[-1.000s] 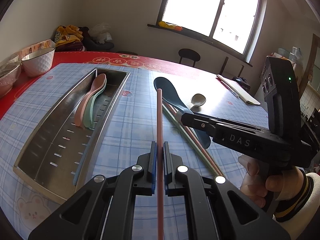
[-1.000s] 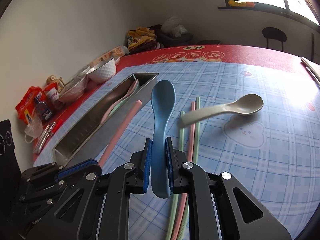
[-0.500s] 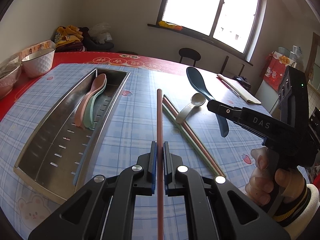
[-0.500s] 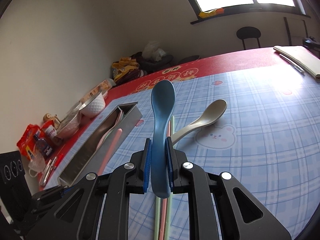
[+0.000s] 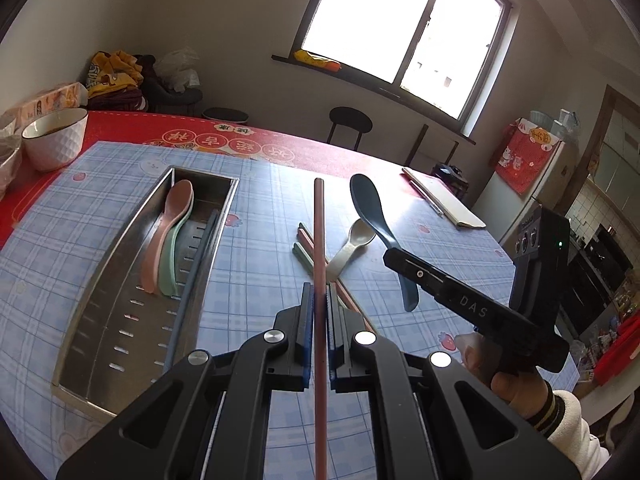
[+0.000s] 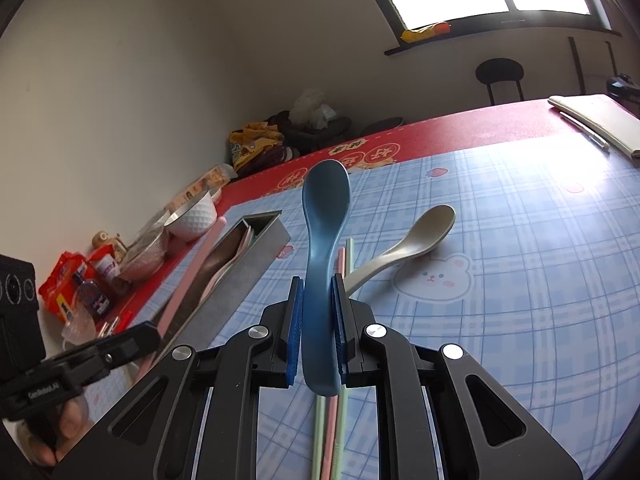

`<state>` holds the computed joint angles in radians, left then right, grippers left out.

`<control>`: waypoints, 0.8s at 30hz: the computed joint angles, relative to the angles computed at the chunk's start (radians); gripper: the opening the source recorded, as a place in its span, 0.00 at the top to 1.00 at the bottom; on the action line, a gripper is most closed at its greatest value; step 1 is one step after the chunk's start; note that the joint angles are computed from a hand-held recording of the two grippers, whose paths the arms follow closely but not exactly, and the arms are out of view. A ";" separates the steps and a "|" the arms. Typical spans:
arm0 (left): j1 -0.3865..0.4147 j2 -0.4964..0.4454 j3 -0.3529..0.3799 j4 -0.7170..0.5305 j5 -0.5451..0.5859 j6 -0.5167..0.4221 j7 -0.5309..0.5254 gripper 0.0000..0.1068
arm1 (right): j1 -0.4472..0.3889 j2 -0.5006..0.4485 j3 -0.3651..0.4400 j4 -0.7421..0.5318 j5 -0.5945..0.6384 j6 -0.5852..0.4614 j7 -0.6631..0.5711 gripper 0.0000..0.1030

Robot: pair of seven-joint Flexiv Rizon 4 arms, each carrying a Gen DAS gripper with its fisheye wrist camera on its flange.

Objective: Organize utensils
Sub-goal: 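Lower the pink chopstick into the steel caddy and open the left tool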

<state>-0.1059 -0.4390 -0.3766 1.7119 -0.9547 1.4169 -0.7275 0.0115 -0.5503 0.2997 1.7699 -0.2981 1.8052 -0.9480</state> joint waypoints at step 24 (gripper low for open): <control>-0.036 -0.276 0.312 -0.584 0.659 -0.565 -0.558 0.94 | -0.040 -0.018 0.050 -0.014 -0.005 -0.014 -0.009 0.86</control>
<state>-0.1416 -0.7149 -0.0648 1.1284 -0.2955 0.8516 -1.2854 -0.0290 -0.5682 0.3493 1.7555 -0.3032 1.7911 -0.9571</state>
